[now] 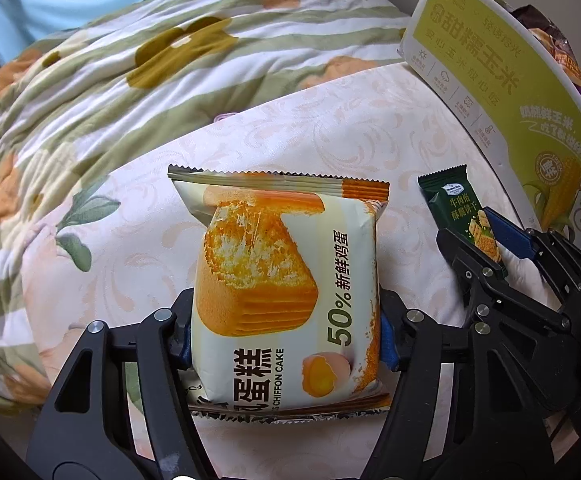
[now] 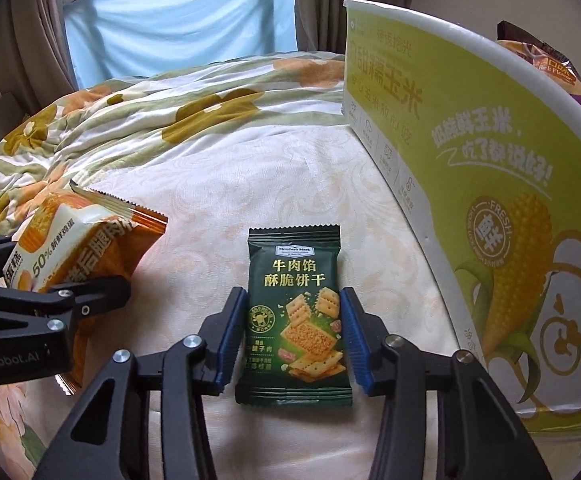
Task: Organize snacks
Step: 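Grasp the chiffon cake packet with the left tool while the right grasps the green biscuit packet, then carry the cake packet and green biscuit packet over the box with both tools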
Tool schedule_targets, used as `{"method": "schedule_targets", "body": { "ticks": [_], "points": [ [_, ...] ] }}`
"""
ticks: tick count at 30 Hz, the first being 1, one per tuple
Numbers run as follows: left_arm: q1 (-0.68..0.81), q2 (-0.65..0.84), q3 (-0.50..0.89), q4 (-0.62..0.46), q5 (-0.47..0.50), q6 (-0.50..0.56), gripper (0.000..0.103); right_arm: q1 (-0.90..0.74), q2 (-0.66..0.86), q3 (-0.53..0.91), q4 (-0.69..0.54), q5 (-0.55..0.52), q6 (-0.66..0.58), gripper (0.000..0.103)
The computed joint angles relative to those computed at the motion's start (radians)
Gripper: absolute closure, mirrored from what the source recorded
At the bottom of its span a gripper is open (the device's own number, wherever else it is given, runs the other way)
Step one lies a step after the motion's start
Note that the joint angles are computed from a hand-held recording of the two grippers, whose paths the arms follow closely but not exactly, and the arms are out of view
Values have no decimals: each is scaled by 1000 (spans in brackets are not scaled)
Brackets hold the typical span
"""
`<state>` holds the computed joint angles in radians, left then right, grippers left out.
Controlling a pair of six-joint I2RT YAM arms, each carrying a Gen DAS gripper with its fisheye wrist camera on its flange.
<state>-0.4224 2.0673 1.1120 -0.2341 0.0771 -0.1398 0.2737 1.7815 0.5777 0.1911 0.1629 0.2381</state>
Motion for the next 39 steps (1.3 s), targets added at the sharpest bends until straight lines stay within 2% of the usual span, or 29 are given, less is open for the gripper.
{"method": "schedule_targets", "body": {
  "ticks": [5, 9, 18, 24, 30, 35, 39],
  "points": [
    [13, -43, -32, 6, 11, -28, 42, -1, -7, 4, -2, -7, 17, 64],
    [29, -142, -62, -26, 32, -46, 42, 16, -109, -8, -57, -9, -9, 64],
    [-35, -408, 4, -219, -63, -98, 42, -20, -469, 64, -372, -108, -49, 64],
    [-200, -457, 155, -347, -181, -227, 42, -219, -682, 133, -591, -292, -167, 63],
    [-401, -321, 407, -442, -311, -425, 42, -557, -742, 239, -779, -541, -436, 63],
    [-513, -94, 678, -511, -375, -555, 42, -870, -609, 393, -895, -755, -699, 63],
    [-564, 116, 935, -584, -382, -639, 42, -1017, -453, 532, -964, -856, -845, 63]
  ]
}}
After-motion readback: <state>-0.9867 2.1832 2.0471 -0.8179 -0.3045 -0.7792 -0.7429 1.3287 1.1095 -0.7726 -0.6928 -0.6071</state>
